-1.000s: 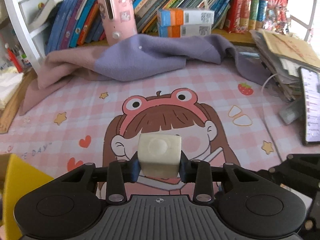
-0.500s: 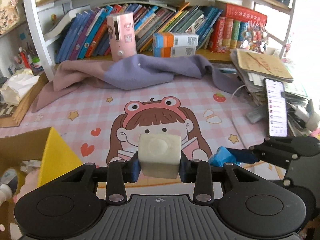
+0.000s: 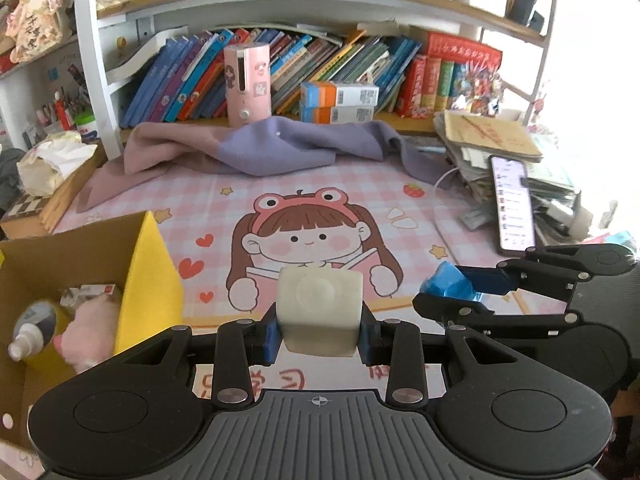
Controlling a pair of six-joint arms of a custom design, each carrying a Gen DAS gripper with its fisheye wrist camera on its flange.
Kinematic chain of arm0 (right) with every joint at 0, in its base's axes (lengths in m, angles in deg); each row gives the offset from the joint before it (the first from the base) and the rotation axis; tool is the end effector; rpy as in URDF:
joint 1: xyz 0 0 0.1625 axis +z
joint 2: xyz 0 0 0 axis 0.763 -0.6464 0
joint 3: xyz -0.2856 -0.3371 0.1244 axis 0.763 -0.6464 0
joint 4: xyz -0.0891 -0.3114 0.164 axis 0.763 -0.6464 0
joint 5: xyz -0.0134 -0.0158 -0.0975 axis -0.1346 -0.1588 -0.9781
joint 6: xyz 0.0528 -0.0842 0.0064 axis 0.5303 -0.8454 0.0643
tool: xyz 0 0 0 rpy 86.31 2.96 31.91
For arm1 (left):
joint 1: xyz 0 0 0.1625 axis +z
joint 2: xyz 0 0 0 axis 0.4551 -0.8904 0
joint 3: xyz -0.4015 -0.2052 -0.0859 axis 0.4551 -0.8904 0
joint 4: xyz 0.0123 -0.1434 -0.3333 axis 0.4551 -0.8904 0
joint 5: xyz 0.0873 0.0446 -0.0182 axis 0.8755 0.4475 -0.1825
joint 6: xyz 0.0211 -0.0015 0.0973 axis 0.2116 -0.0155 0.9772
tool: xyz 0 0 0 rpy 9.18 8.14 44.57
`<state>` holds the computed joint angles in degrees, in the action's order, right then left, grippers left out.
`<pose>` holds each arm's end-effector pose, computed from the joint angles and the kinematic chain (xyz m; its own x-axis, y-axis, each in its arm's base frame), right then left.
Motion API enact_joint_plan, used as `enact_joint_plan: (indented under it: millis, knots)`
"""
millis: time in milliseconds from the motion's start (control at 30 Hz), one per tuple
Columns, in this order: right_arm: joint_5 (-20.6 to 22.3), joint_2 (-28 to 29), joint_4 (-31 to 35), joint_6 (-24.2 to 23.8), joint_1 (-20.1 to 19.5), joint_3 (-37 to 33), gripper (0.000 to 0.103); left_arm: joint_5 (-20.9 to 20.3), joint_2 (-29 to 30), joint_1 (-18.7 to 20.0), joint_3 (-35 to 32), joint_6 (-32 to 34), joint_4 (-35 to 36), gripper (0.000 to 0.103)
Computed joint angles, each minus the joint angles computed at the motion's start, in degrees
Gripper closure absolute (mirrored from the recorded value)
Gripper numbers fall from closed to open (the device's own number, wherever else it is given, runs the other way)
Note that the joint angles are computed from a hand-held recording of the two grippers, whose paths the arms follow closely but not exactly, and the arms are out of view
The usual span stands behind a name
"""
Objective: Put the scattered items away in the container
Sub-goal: 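Carry the white cube and blue item over the yellow box with both tools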
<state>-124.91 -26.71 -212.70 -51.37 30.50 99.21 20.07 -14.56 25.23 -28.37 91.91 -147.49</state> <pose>-0.0185 -0.7221 0.2838 -0.7127 -0.0079 0.7015 -0.5540 0.6197 -0.5559 -0.3792 -0.7810 -0.0620 -0.5713 0.6429 -0.5101 0.8057 0.5576 -0.1997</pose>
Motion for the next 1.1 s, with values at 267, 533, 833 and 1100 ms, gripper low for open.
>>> enact_joint_plan:
  millis: [267, 533, 833, 1100]
  knots:
    - [-6.0, 0.1, -9.3, 1.0, 3.6, 6.1, 0.075, -5.1, -7.8, 1.3, 14.6, 2.9, -9.0, 0.069]
    - [-12.3, 3.0, -15.2, 5.0, 7.6, 9.3, 0.075, -8.1, -15.9, 3.5, 28.6, 4.2, -15.0, 0.069]
    - [-18.6, 8.7, -19.3, 5.1, 13.0, 11.7, 0.075, -7.0, -24.0, 6.6, 40.4, 4.1, -18.9, 0.069]
    - [-19.1, 11.6, -19.2, 7.3, 16.2, 12.9, 0.075, -6.6, -29.2, 8.1, 46.9, 3.9, -20.5, 0.069]
